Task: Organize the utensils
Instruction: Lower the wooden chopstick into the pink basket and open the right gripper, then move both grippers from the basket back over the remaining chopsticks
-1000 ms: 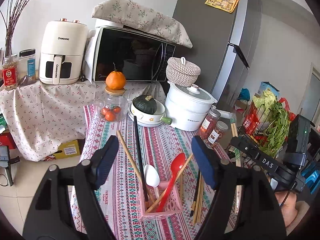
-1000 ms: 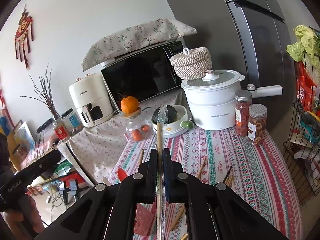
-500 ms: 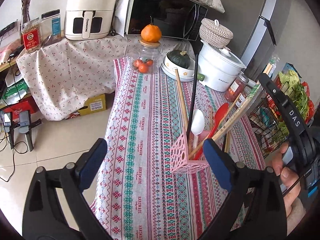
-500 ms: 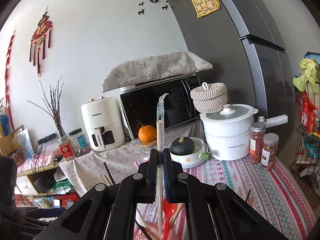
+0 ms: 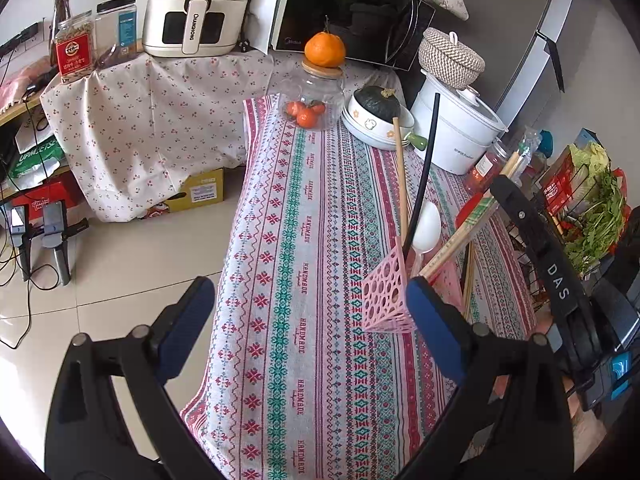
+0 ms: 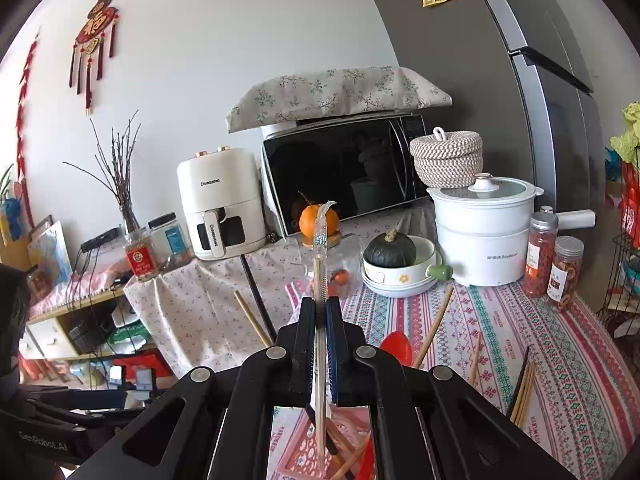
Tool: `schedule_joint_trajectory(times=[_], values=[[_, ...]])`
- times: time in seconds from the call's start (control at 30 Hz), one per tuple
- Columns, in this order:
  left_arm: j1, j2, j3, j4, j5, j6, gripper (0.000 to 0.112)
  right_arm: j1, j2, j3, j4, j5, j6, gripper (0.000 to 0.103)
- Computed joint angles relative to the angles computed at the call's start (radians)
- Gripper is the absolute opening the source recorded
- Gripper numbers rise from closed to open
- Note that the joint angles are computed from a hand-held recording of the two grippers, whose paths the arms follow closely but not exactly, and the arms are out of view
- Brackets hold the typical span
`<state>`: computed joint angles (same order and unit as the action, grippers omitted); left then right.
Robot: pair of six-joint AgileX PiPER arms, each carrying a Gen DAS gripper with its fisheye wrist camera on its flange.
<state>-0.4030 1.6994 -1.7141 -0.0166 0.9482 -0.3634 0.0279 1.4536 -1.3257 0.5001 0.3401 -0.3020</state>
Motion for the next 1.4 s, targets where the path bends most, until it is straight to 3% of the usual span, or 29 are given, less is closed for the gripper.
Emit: schedule_joint_trajectory(times=[0.03,0.1,0.13,0.17,0.3,0.43,0.67,0.87,1.07,1.23,1.4], values=[[-0.005,-0.001,0.001,0.008,-0.001,-0.007,0.097,-0.001,0.005,-0.006,0.002,0.026,-0.006,0.008],[-0.012,-0.002,0.000,0.019,-0.003,-0.017,0.097,-0.009,0.010,-0.017,-0.011,0.070,0.008,0.029],[-0.015,-0.002,0.001,0.025,-0.004,-0.022,0.098,-0.018,0.010,-0.027,-0.009,0.092,0.009,0.060],[-0.017,-0.003,0.002,0.031,-0.006,-0.026,0.098,-0.034,0.006,-0.028,0.016,0.106,-0.007,0.081],[-0.033,-0.005,0.006,0.055,-0.013,-0.043,0.099,-0.088,-0.015,-0.063,0.009,0.175,-0.003,0.086],[-0.058,-0.001,0.000,0.084,-0.010,-0.064,0.099,-0.133,-0.028,-0.106,-0.065,0.251,0.043,0.102],[-0.133,0.001,-0.028,0.160,-0.022,-0.127,0.100,-0.184,-0.021,-0.201,-0.237,0.398,0.124,0.103],[-0.231,0.029,-0.072,0.270,-0.012,-0.181,0.101,-0.267,-0.009,-0.228,-0.237,0.509,0.075,0.103],[-0.326,0.093,-0.164,0.359,0.069,-0.203,0.102,-0.380,0.019,-0.270,-0.206,0.593,0.024,0.103],[-0.414,0.137,-0.212,0.453,0.092,-0.221,0.102,-0.480,0.049,-0.316,-0.203,0.646,-0.009,0.103],[-0.481,0.232,-0.356,0.456,0.162,-0.202,0.103,-0.577,0.091,-0.376,-0.187,0.711,-0.061,0.103]])
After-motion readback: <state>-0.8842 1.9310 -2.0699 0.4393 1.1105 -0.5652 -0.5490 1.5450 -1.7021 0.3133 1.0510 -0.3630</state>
